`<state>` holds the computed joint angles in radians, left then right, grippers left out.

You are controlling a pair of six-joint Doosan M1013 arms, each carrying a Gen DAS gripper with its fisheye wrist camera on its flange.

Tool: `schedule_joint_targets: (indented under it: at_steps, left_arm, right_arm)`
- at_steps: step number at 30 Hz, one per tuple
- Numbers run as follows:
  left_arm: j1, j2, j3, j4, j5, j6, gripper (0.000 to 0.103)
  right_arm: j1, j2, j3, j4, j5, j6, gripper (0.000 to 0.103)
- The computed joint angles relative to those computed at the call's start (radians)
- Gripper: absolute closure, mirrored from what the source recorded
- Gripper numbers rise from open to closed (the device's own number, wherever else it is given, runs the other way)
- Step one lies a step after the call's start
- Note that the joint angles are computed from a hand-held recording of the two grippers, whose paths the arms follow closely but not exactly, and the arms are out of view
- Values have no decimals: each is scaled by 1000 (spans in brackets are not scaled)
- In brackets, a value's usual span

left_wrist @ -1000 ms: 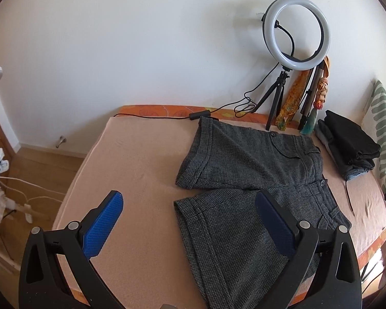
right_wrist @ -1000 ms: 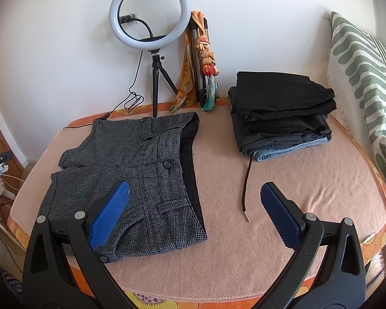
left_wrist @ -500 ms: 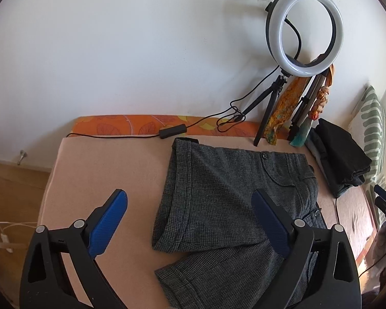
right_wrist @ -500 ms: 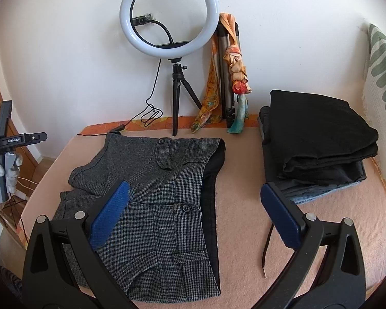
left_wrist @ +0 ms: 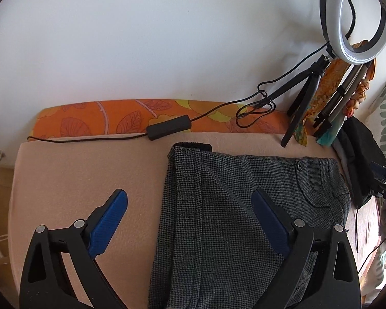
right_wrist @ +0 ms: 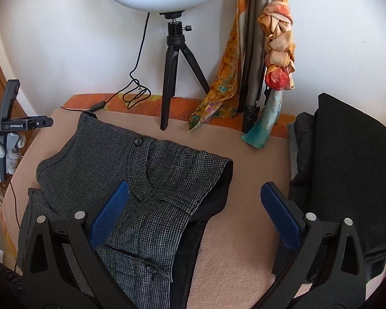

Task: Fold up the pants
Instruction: 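Move both tools to the waistband of the grey shorts and close on it, then lift the waistband with both tools and fold it over onto the leg hems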

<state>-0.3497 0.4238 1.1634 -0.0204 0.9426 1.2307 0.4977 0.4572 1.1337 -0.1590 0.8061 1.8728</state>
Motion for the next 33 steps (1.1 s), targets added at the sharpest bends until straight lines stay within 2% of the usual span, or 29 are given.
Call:
schedule_joint_targets:
  at_steps: [3, 6, 12, 15, 19, 22, 24, 25, 27, 28, 30, 33]
  left_arm:
    - [17, 34, -30, -65, 22, 14, 7]
    - [22, 61, -54, -70, 33, 12, 7]
    - [25, 105, -89, -55, 54, 24, 7]
    - [20, 120, -103, -11, 68, 23, 7]
    - [26, 133, -109, -33, 75, 23, 7]
    - [24, 146, -127, -36, 89, 40, 22]
    - [20, 150, -134, -33, 82, 57, 38]
    - [24, 151, -134, -69, 73, 86, 55]
    - [28, 156, -143, -86, 80, 76, 60]
    - [32, 155, -142, -102, 75, 83, 67]
    - [37, 143, -124, -127, 47, 103, 72]
    - [39, 119, -85, -146, -7, 144, 77]
  right_arm:
    - [-25, 46, -59, 95, 46, -62, 0]
    - [-43, 90, -111, 176, 87, -120, 0]
    - [-43, 177, -221, 150, 170, -132, 0]
    - [-44, 210, -263, 141, 198, -151, 0]
    - [-48, 244, -305, 144, 237, -152, 0]
    - [-50, 268, -335, 141, 266, -161, 0]
    - [-52, 278, -346, 149, 277, -173, 0]
    - [-53, 281, -347, 155, 278, -176, 0]
    - [-54, 288, -344, 162, 274, -176, 0]
    - [-56, 288, -338, 171, 268, -174, 0]
    - [-57, 279, -311, 175, 237, -169, 0]
    - [-56, 266, -290, 190, 212, -200, 18]
